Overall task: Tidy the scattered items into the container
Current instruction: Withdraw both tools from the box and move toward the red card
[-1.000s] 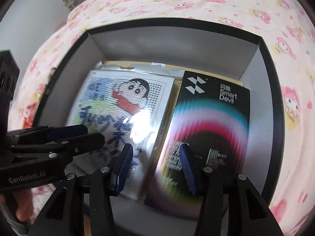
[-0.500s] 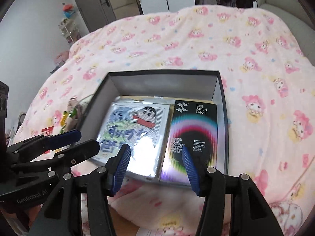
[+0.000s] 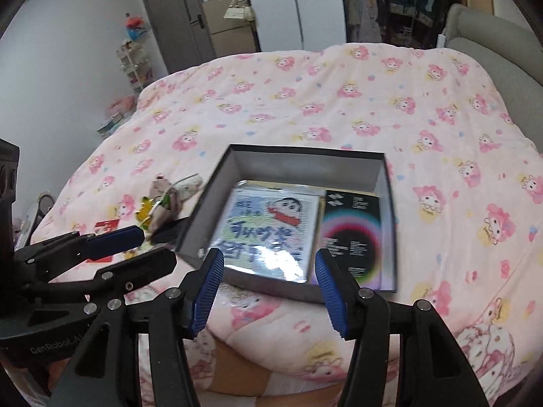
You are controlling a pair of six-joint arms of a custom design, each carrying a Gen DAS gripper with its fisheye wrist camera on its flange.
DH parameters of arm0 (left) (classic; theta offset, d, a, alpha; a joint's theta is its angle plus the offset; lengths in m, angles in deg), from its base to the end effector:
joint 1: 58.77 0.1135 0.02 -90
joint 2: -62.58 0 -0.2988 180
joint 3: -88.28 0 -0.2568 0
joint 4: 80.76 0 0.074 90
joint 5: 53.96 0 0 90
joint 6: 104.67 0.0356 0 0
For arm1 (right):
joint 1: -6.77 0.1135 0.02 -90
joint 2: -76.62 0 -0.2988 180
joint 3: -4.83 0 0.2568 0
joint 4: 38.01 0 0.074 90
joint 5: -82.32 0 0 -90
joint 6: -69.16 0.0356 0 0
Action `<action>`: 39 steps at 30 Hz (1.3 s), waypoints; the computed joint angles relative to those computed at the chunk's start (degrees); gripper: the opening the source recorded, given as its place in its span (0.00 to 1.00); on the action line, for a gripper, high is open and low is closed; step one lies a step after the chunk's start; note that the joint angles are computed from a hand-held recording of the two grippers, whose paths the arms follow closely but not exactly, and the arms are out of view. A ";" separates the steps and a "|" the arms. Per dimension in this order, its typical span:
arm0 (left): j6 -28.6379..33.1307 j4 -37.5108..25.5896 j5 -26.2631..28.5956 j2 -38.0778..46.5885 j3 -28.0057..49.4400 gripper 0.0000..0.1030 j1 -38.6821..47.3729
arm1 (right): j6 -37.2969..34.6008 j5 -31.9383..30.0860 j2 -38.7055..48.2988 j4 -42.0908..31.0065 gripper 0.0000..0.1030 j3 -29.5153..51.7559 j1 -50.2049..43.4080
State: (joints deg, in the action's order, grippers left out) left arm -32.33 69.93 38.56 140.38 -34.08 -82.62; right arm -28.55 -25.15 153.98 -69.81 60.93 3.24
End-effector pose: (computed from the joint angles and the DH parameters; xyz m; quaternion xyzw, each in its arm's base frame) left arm 0.2455 -0.1103 0.2338 0.0582 0.9361 -0.1420 0.3165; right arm 0.2590 -0.0053 0.2257 -0.0823 0.9351 0.1127 0.3257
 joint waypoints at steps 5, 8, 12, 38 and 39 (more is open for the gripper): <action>2.38 -2.90 3.05 -7.52 -4.79 0.51 6.85 | 1.63 2.75 -1.52 -0.20 0.51 -0.33 8.12; 4.39 -4.23 6.29 -11.96 -8.25 0.51 14.11 | 3.95 4.41 -0.87 1.10 0.51 -0.68 14.81; 8.09 -4.54 10.98 -15.61 -12.12 0.51 24.60 | 7.89 5.87 2.29 3.71 0.50 -0.04 22.65; 23.00 12.65 22.97 18.56 -10.41 0.51 73.65 | 12.24 -3.60 49.57 -9.12 0.50 41.97 45.89; 22.24 14.43 21.61 20.56 -9.85 0.51 73.76 | 13.10 -5.52 51.86 -10.80 0.50 44.82 45.70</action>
